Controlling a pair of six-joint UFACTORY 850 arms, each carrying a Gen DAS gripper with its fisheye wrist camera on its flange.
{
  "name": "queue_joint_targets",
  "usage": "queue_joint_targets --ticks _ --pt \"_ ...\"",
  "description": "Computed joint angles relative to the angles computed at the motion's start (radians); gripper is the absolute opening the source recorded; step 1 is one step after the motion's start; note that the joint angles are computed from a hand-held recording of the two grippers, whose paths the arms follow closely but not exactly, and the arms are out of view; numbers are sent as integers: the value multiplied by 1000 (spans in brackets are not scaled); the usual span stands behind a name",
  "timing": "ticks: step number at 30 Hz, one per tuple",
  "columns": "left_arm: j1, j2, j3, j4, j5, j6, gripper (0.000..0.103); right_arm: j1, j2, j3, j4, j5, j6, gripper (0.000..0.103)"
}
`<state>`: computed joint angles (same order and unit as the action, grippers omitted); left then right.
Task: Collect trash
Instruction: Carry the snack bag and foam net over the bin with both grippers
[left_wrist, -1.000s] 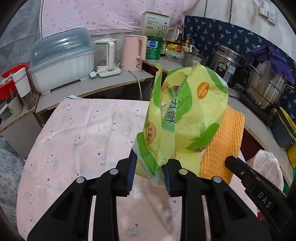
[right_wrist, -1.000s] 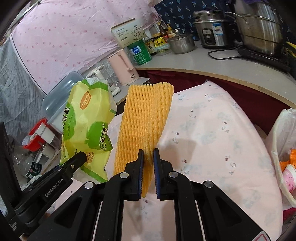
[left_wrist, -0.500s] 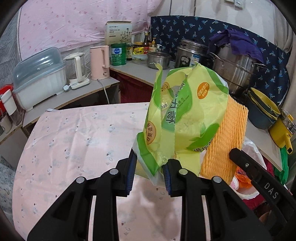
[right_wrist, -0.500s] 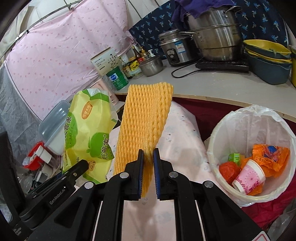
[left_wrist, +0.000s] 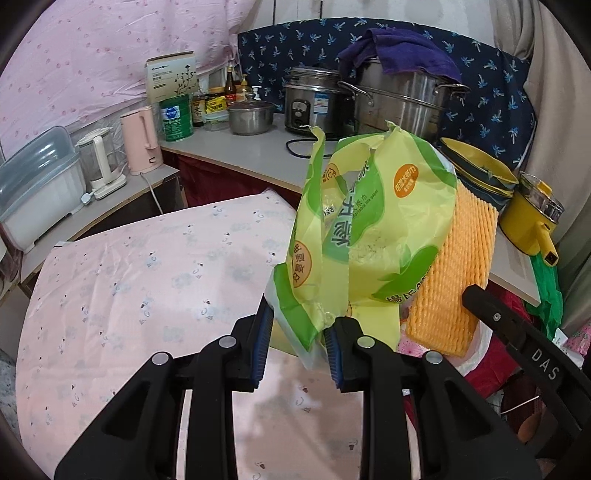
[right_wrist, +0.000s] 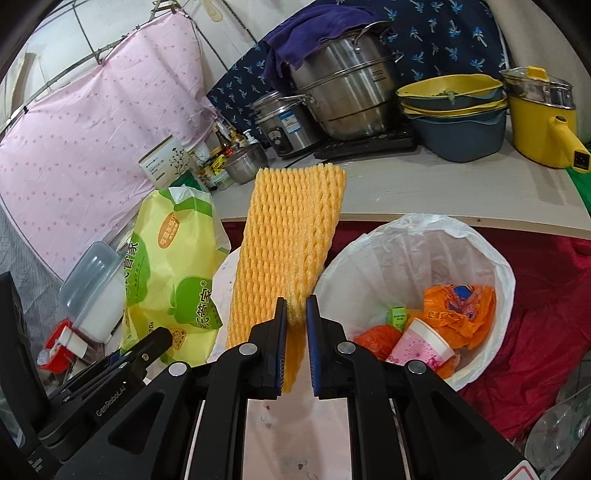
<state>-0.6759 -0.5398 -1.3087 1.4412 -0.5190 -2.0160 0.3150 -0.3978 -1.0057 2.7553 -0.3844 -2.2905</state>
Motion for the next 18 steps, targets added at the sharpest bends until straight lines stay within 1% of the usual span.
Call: queue_joint_targets --ticks 10,18 --pt "-45 -109 -155 -126 19 177 26 -97 30 69 7 -42 19 10" --pt "-61 -203 -282 -279 39 357 26 -162 33 100 13 -68 31 10"
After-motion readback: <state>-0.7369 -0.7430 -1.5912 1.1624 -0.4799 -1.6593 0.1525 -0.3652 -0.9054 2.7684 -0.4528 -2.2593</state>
